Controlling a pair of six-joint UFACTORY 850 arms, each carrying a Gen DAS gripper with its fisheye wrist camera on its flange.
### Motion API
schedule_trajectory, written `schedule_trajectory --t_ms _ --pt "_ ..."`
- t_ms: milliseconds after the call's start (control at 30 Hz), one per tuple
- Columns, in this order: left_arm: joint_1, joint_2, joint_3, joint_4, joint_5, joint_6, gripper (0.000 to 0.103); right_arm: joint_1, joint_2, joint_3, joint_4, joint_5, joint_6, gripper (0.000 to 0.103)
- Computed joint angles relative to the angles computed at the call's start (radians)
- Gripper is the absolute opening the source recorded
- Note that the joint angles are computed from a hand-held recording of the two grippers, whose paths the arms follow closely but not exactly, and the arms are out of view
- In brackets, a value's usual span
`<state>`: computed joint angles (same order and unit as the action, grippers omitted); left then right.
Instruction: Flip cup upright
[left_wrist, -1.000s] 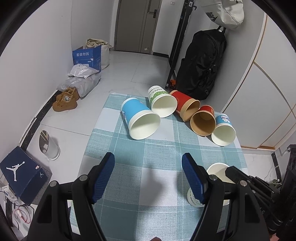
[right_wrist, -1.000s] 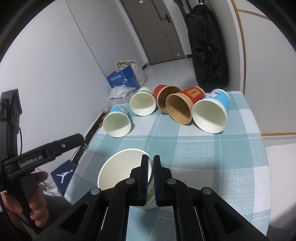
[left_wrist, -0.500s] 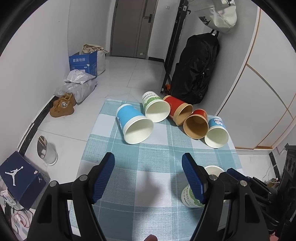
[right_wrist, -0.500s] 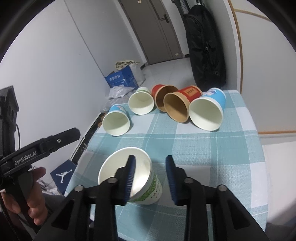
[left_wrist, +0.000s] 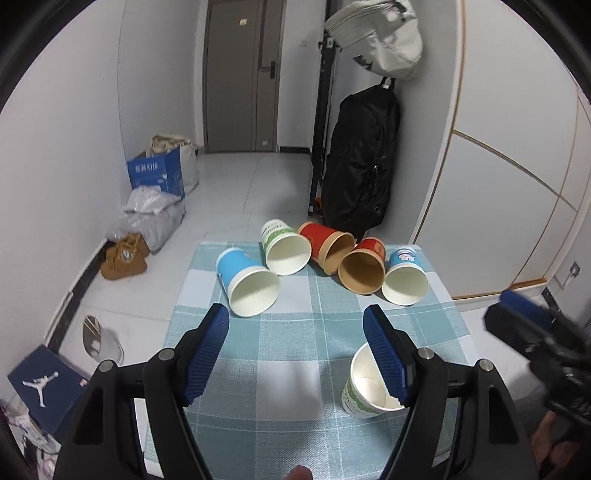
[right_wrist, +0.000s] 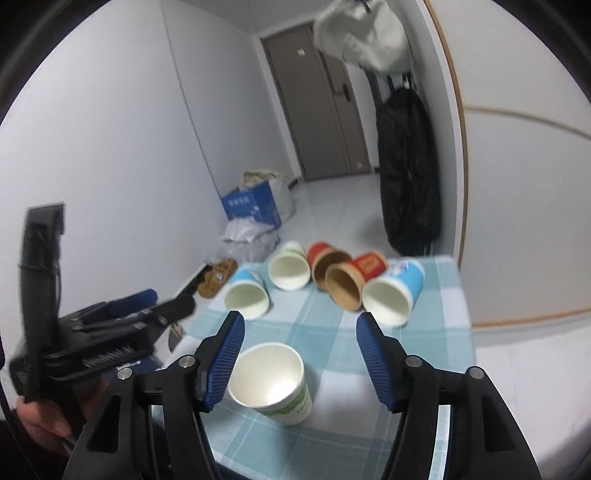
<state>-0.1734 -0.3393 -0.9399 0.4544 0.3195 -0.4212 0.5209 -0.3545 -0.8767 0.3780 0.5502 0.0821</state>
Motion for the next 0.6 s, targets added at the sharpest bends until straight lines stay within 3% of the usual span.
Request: schedule_trajectory --t_ms 133,267,400,600 --pt "-0.004 0.023 0.035 -0.122 0.063 0.115 0.087 0.018 0.035 0.038 0.017 0.064 -0.042 0.084" --pt "-0.011 0.032 0.053 -0.183 0.104 0.184 0.087 0.027 0.046 0.065 0.030 0.114 -0.059 0.087" --pt "-0.019 0.031 0.057 -0.242 0.117 0.238 0.087 0.022 0.043 0.078 0.036 0.155 -0.036 0.098" --pt "-0.022 0.027 0.055 -0.247 0.121 0.238 0.087 0.015 0.045 0.082 0.034 0.167 -0.021 0.099"
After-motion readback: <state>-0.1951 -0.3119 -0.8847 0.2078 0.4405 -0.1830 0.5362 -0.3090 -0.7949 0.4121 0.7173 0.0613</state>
